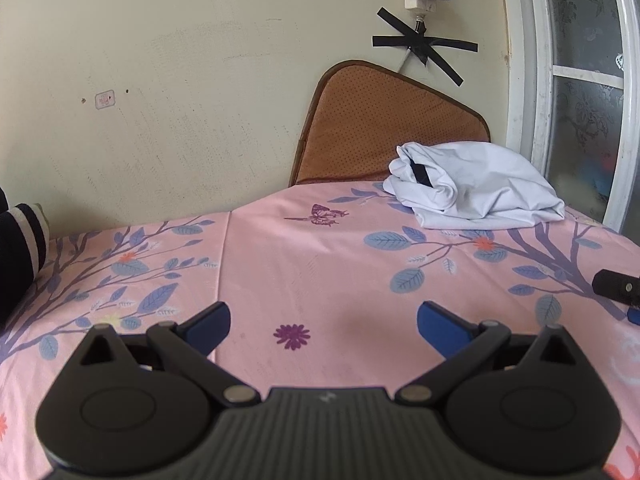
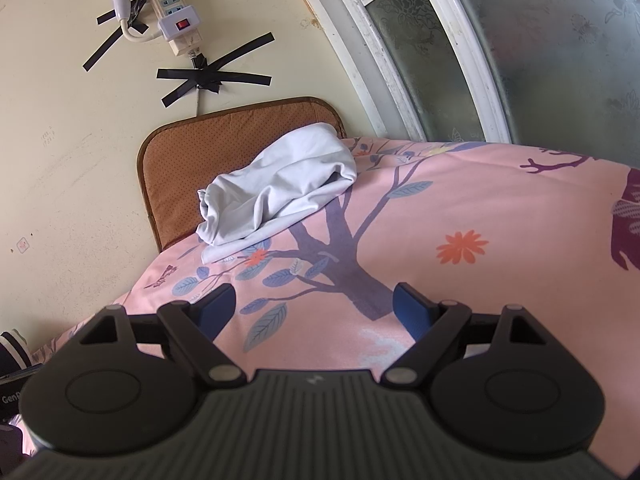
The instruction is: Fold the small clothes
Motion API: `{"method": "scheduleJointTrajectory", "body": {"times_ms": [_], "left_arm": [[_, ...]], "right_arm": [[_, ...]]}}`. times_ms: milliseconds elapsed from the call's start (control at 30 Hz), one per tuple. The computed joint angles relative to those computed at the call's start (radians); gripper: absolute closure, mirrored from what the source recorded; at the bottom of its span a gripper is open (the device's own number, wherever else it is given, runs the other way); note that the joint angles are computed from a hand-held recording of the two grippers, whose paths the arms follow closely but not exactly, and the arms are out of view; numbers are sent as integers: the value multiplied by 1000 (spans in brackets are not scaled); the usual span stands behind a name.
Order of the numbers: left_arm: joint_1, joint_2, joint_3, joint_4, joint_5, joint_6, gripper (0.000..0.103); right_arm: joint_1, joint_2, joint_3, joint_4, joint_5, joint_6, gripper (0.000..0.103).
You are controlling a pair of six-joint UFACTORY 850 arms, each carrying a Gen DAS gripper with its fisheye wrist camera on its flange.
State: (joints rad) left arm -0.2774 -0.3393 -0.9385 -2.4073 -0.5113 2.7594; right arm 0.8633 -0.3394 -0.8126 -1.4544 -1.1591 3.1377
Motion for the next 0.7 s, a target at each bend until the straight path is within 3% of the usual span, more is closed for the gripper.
{"method": "scheduleJointTrajectory", "body": {"times_ms": [700], "left_arm": [[-6,-11,-24,75,58,-73,0]], "right_arm": [[-2,2,1,-1,4,-2,15]]}}
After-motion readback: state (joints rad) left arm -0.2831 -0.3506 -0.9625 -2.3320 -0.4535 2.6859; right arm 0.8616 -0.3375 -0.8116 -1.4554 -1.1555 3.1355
